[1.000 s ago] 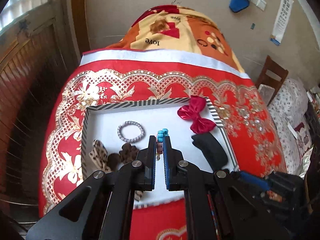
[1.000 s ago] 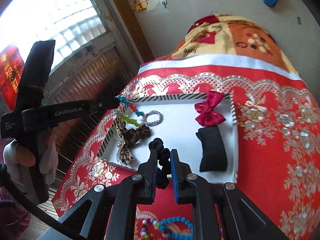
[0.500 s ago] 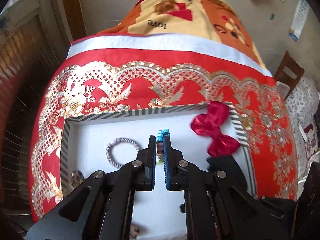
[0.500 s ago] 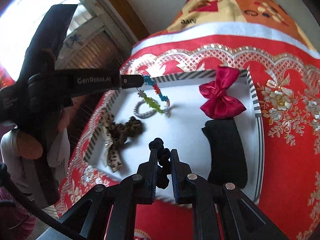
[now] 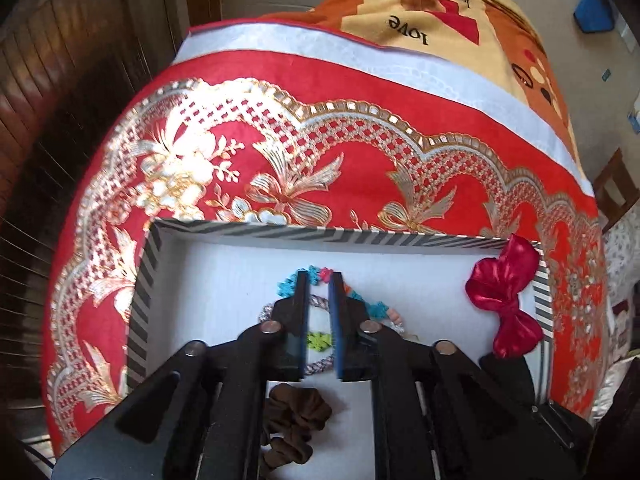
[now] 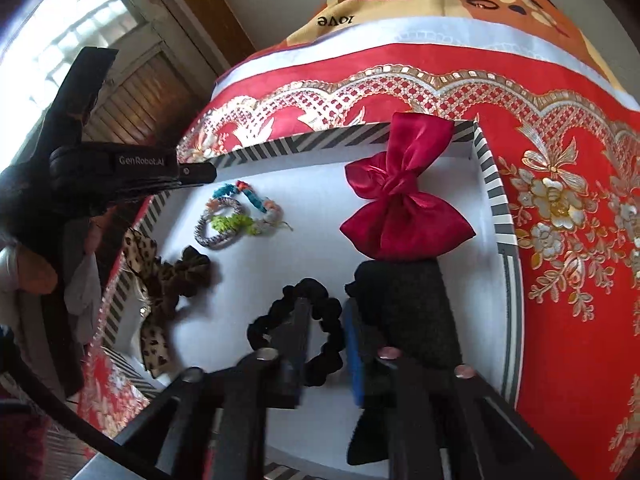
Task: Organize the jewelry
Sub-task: 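Lower the scrunchie and teal-green bracelet into the tray, opening both grippers, then withdraw both grippers toward the purple and multicolor bead bracelets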
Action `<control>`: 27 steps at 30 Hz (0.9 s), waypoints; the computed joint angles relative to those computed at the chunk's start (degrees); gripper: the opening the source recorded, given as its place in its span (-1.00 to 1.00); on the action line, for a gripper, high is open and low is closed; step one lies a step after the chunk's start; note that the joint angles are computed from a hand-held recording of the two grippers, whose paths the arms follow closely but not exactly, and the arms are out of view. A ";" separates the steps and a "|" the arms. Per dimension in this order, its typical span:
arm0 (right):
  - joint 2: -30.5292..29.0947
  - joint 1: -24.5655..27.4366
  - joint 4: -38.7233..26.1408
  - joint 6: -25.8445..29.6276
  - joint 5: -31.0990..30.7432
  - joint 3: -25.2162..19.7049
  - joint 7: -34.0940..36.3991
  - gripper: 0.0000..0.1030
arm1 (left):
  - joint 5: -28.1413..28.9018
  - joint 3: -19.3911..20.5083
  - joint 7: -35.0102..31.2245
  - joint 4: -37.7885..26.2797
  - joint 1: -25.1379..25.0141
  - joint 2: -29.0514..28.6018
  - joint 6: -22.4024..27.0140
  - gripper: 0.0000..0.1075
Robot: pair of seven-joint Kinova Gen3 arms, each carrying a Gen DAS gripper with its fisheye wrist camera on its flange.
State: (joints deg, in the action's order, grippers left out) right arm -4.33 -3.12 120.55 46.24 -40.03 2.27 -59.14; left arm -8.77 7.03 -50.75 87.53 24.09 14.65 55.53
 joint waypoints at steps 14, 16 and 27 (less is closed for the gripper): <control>-9.56 -0.81 1.09 4.59 2.20 1.87 -1.20 -0.22 | -4.38 2.15 6.12 4.82 3.22 -6.48 1.02 -0.37; -11.29 -1.32 1.49 4.80 3.37 2.08 -2.88 -0.21 | -5.45 2.91 7.47 5.77 3.91 -7.58 1.46 -0.37; -19.63 -3.78 2.71 5.72 11.64 1.29 -13.89 -0.20 | -10.63 8.70 16.90 12.33 7.49 -14.75 3.80 -0.37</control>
